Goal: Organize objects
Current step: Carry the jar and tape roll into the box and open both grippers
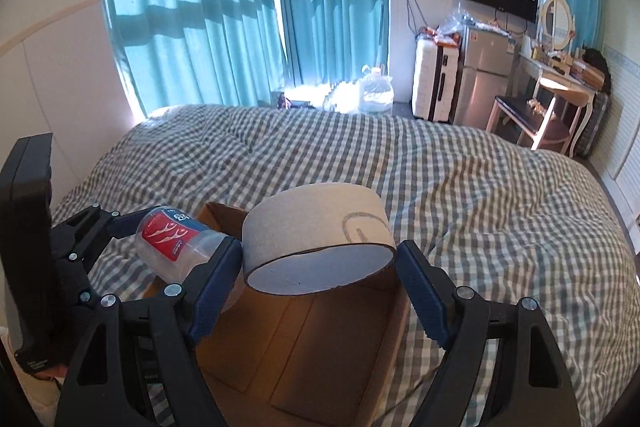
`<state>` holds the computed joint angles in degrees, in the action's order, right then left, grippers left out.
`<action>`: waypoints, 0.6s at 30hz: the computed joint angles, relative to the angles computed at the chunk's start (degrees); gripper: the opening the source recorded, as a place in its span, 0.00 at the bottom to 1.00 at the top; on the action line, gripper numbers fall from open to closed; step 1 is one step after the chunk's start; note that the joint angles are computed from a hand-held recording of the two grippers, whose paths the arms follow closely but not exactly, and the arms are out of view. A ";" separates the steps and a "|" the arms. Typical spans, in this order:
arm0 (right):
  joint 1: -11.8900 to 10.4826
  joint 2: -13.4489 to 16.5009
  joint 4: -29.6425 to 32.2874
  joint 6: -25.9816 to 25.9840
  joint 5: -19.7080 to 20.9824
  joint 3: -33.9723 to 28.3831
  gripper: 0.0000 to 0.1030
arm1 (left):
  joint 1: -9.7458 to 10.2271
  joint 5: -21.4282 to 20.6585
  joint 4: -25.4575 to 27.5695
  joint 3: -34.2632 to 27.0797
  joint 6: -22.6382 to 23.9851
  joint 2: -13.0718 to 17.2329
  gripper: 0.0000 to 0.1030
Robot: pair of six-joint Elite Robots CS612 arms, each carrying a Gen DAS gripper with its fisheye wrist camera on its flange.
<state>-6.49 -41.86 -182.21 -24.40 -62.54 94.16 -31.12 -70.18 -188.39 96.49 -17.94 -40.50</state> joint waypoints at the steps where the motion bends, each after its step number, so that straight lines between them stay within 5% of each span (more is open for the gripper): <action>1: 0.17 0.46 0.51 -0.22 -0.36 -0.57 0.77 | 0.20 -0.63 0.45 -0.48 0.09 0.42 0.91; 18: -0.20 1.71 -0.38 1.42 0.68 -1.15 0.81 | 0.55 -3.12 2.11 -1.97 0.75 2.02 0.92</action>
<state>-6.69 -40.15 -182.59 -22.98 -61.86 93.02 -30.57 -73.30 -186.28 94.52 -17.20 -38.48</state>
